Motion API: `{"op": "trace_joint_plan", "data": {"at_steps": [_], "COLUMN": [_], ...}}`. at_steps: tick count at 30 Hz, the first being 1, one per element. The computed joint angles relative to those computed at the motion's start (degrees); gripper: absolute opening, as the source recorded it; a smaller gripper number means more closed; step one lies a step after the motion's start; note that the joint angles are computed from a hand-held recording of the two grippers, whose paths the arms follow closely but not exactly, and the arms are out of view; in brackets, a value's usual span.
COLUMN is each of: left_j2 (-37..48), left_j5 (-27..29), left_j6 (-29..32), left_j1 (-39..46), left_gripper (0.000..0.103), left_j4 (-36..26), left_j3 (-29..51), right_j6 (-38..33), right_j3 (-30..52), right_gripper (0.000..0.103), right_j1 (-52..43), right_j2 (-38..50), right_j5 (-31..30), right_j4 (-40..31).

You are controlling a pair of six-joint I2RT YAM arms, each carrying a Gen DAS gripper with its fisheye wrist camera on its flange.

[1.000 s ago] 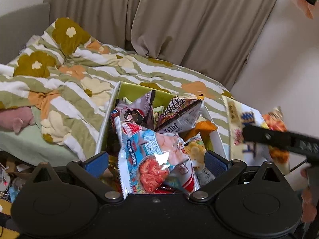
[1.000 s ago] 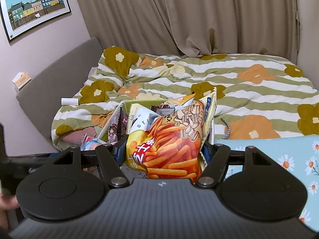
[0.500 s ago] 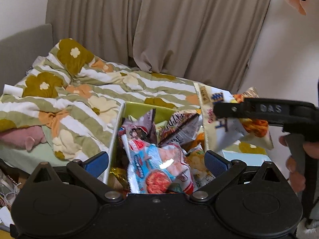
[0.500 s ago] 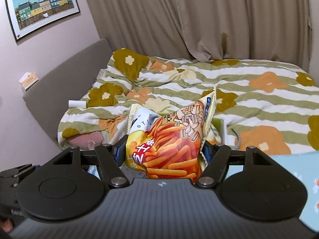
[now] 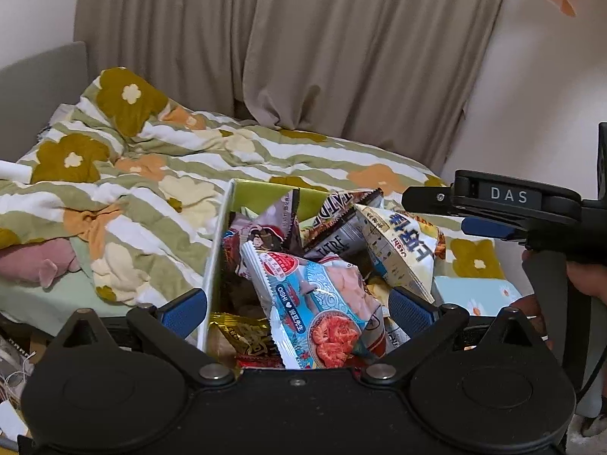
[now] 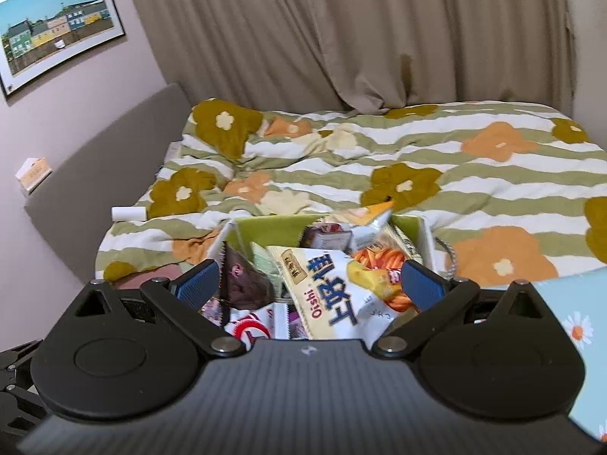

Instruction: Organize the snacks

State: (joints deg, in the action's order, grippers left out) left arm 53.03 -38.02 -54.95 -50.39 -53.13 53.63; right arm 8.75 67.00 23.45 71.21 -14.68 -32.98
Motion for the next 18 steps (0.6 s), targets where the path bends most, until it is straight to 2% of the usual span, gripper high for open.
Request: {"op": "trace_joint_plan", "data": {"at_steps": [4,11,18], "left_j2": [-0.18,4.76,15.67], "left_j5": [-0.09,-6.91,-14.53], "left_j6": [0.89,-4.07,-13.66], "left_j1": [-0.67,-8.76,-18.21], "left_gripper": [0.103,0.103,0.103], "left_j4": [0.78,-4.31,-11.38], "left_j3": [-0.03,5.85,15.99], "right_j6": [0.68,-0.82,-8.08], "right_j3": [-0.75,-2.04,-1.68], "right_gripper": [0.103,0.103,0.103], "right_j1": [-0.13,-4.59,-18.71], "right_j2": [-2.22,-8.78,-14.39], "right_j5": [1.09,-0.78,-10.57], "right_j4": [-0.98,-3.95,-10.43]}}
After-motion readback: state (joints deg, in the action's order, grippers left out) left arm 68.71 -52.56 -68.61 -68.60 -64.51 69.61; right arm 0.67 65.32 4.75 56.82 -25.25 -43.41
